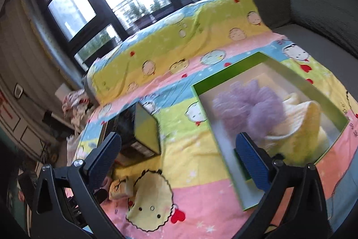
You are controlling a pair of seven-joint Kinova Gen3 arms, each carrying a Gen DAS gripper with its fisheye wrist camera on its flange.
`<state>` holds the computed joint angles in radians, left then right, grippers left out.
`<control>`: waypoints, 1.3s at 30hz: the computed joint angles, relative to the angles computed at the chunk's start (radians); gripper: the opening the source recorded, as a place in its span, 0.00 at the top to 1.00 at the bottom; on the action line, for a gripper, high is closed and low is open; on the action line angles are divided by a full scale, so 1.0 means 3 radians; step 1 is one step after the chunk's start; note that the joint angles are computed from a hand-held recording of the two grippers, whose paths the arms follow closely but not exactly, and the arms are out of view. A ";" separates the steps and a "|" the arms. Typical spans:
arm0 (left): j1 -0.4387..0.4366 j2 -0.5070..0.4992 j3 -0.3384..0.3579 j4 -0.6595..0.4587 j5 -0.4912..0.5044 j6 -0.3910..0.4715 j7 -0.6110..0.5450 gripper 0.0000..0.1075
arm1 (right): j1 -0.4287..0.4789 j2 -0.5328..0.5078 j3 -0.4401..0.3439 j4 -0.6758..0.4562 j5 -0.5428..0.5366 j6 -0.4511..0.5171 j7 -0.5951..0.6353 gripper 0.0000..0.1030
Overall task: Organize soft objects
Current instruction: 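Move the right gripper to the cream tree-print tissue pack, then close the right gripper on the tree-print tissue pack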
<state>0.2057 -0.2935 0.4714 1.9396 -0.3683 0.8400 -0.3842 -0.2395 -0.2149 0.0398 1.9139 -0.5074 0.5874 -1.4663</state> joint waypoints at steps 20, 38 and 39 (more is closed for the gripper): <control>-0.0283 -0.0423 -0.0384 0.0832 0.0779 -0.0761 -0.0621 0.22 | -0.0257 0.1130 -0.0671 -0.0458 -0.0264 0.0630 0.0396 0.34; -0.0404 -0.0143 -0.0307 0.0796 0.0873 -0.0897 -0.0675 0.58 | -0.0156 0.1427 -0.0794 -0.0610 -0.0289 0.0797 0.0489 0.57; -0.0412 -0.0140 -0.0274 0.0785 0.0831 -0.0876 -0.0648 0.58 | -0.0158 0.1425 -0.0794 -0.0615 -0.0275 0.0795 0.0491 0.58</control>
